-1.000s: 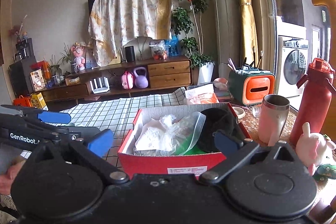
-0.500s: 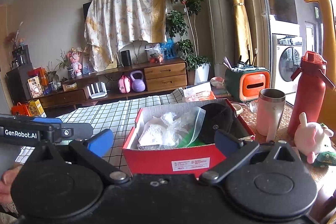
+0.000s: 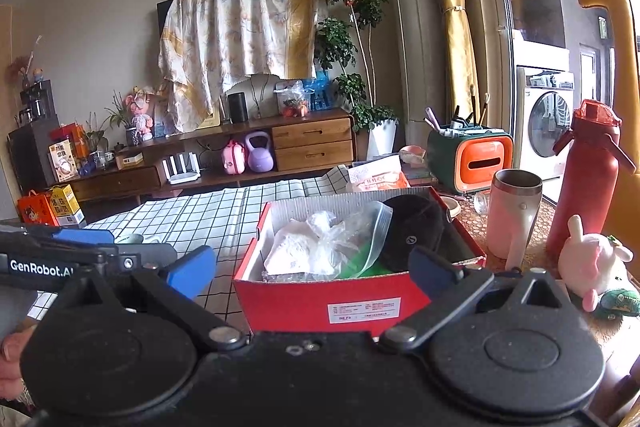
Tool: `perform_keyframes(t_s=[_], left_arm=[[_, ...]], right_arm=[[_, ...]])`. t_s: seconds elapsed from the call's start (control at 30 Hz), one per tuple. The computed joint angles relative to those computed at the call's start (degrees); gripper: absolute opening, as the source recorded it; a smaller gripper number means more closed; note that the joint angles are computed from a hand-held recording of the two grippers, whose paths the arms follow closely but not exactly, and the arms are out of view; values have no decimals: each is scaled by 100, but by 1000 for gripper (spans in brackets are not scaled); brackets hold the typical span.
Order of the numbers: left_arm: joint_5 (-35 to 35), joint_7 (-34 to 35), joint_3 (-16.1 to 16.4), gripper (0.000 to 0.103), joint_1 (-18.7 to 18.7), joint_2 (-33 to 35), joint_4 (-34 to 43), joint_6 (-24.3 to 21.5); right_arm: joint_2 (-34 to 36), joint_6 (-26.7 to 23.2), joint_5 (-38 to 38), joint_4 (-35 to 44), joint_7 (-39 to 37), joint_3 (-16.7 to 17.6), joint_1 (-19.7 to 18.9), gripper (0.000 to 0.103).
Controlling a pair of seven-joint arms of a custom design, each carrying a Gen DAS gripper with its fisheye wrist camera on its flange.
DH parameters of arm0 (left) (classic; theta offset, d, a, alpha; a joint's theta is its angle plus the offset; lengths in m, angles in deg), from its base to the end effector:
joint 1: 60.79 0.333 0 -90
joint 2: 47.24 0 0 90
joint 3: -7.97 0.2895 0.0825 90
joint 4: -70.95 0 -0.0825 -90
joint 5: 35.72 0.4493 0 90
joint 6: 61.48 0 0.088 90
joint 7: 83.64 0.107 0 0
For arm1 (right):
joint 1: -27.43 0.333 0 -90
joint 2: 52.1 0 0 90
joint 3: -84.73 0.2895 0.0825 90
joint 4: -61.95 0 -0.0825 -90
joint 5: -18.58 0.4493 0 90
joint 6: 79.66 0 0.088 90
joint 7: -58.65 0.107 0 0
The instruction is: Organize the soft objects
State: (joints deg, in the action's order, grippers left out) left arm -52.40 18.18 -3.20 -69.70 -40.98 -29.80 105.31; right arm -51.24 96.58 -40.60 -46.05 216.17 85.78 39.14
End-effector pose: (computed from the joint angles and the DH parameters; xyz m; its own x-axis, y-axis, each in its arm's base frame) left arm 0.6682 -0.2191 0.5800 -0.3572 -0.9262 0.1206 -0.4991 0.0801 -0.8629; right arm 0.6270 0.2131 0.5569 0.1168 -0.9862 -0.1170 -0.3672 0.0666 -0.9278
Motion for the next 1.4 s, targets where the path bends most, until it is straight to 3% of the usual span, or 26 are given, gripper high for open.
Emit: perform_keyframes(t_s=[0.73, 0.93, 1.4], left_arm=[[273, -166, 40, 102, -36, -23, -62, 179], [629, -436, 98, 102, -83, 3, -22, 136], [641, -413, 79, 102, -67, 3, -17, 105]], right_arm=[[62, -130, -330, 70, 419, -36, 47, 103], [55, -178, -263, 55, 335, -28, 48, 103], [6, -214, 184, -23, -86, 12, 24, 103]])
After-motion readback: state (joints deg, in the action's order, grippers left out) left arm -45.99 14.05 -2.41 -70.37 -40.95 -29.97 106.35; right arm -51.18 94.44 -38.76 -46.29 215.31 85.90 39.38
